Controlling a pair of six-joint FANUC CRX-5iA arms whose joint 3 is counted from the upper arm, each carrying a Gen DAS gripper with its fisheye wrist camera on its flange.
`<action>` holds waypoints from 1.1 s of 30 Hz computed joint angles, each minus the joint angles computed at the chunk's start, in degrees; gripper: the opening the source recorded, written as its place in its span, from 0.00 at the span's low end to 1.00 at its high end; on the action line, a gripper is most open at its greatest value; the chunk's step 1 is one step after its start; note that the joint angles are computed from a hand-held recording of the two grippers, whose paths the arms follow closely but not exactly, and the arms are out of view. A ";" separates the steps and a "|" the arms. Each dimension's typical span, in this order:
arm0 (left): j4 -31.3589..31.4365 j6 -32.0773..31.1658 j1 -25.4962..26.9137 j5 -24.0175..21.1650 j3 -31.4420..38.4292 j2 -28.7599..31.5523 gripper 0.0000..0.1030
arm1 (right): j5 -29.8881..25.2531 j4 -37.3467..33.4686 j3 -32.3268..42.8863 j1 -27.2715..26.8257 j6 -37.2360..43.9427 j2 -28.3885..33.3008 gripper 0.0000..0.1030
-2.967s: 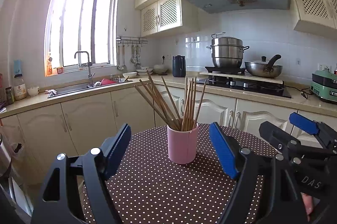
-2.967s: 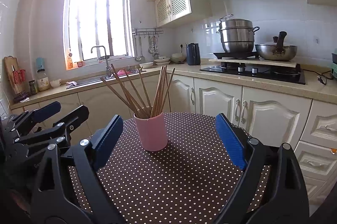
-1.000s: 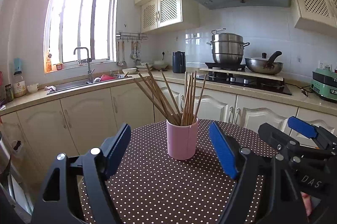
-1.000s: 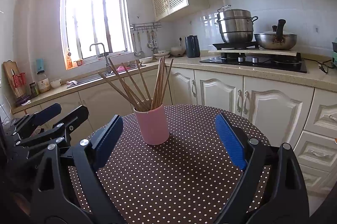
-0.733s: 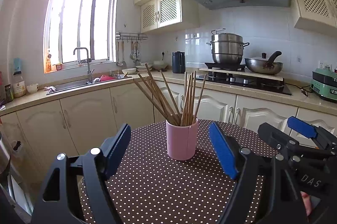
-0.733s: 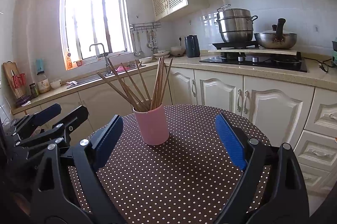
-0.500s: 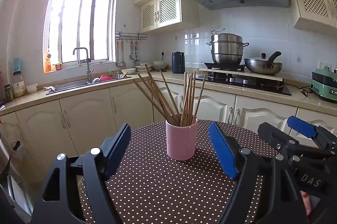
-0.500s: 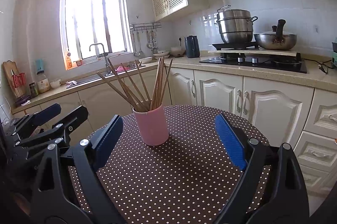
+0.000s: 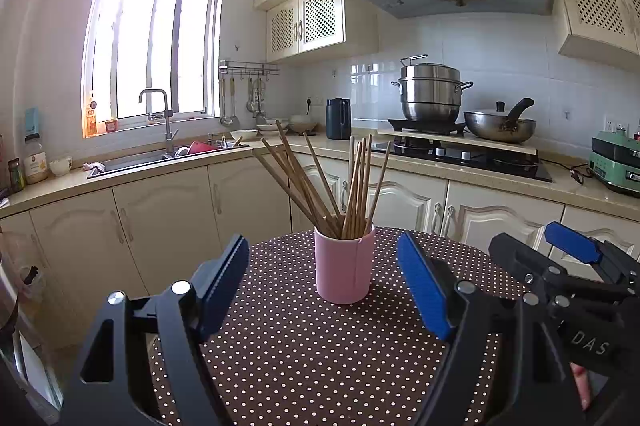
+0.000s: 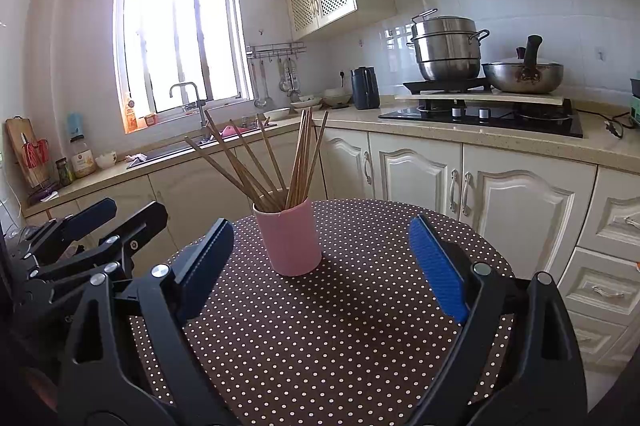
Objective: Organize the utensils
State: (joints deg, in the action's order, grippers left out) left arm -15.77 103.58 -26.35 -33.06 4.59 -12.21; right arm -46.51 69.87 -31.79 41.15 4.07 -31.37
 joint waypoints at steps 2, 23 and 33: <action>0.17 -0.15 0.04 -0.13 0.09 0.08 0.73 | 0.10 -0.06 -0.07 -0.08 0.05 -0.07 0.85; 2.53 -1.99 1.00 -0.41 -0.57 -0.09 0.73 | 0.04 -1.05 0.08 0.00 -0.04 0.27 0.85; 4.75 -3.92 1.70 -0.19 -0.93 0.27 0.73 | -0.51 -1.19 0.33 0.34 0.33 0.53 0.85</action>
